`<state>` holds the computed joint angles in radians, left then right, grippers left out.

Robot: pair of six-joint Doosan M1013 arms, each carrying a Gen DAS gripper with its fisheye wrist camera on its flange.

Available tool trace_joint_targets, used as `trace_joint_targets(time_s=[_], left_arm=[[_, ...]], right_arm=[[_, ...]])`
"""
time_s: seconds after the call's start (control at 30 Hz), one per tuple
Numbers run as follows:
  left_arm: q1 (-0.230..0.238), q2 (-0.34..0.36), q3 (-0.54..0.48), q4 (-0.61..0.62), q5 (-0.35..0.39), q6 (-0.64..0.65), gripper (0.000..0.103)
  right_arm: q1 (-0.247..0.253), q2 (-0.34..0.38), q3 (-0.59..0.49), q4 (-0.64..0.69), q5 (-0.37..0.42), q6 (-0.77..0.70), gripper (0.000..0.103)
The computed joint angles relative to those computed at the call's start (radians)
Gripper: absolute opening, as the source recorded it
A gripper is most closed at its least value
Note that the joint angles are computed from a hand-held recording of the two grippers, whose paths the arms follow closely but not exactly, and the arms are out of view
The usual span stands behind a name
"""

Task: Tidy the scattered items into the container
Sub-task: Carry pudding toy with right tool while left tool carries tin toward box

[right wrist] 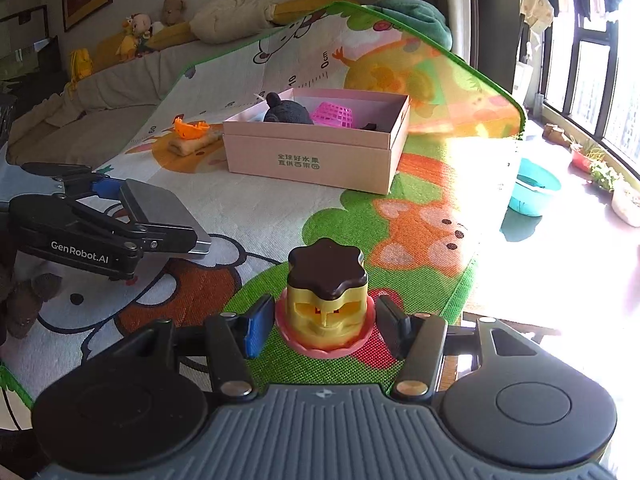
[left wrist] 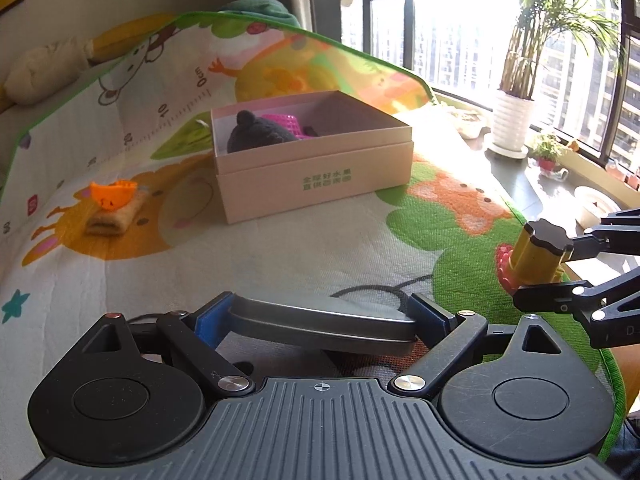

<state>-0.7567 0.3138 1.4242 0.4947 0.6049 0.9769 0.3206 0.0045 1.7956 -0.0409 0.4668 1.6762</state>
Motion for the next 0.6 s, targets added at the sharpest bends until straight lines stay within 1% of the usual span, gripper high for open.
trace_joint_targets(time_s=[0.13, 0.23, 0.33, 0.37, 0.53, 0.6], left_arm=[[0.002, -0.007, 0.019, -0.025, 0.008, 0.010, 0.094], [0.005, -0.014, 0.029, -0.055, 0.001, 0.038, 0.095], [0.004, -0.012, 0.028, -0.064, 0.008, 0.059, 0.096], [0.004, -0.010, 0.027, -0.066, 0.010, 0.061, 0.096], [-0.003, 0.003, 0.015, -0.051, 0.010, 0.071, 0.097], [-0.011, 0.008, 0.013, -0.008, 0.017, 0.059, 0.097]], right_arm=[[0.013, 0.011, 0.004, -0.024, 0.008, 0.004, 0.056], [0.022, 0.009, 0.015, -0.069, -0.012, 0.031, 0.056], [0.023, 0.008, 0.019, -0.089, -0.015, 0.057, 0.062], [0.022, 0.008, 0.020, -0.085, -0.016, 0.057, 0.062], [0.023, 0.007, 0.023, -0.082, -0.020, 0.056, 0.062], [0.021, 0.008, 0.019, -0.063, -0.015, 0.036, 0.059]])
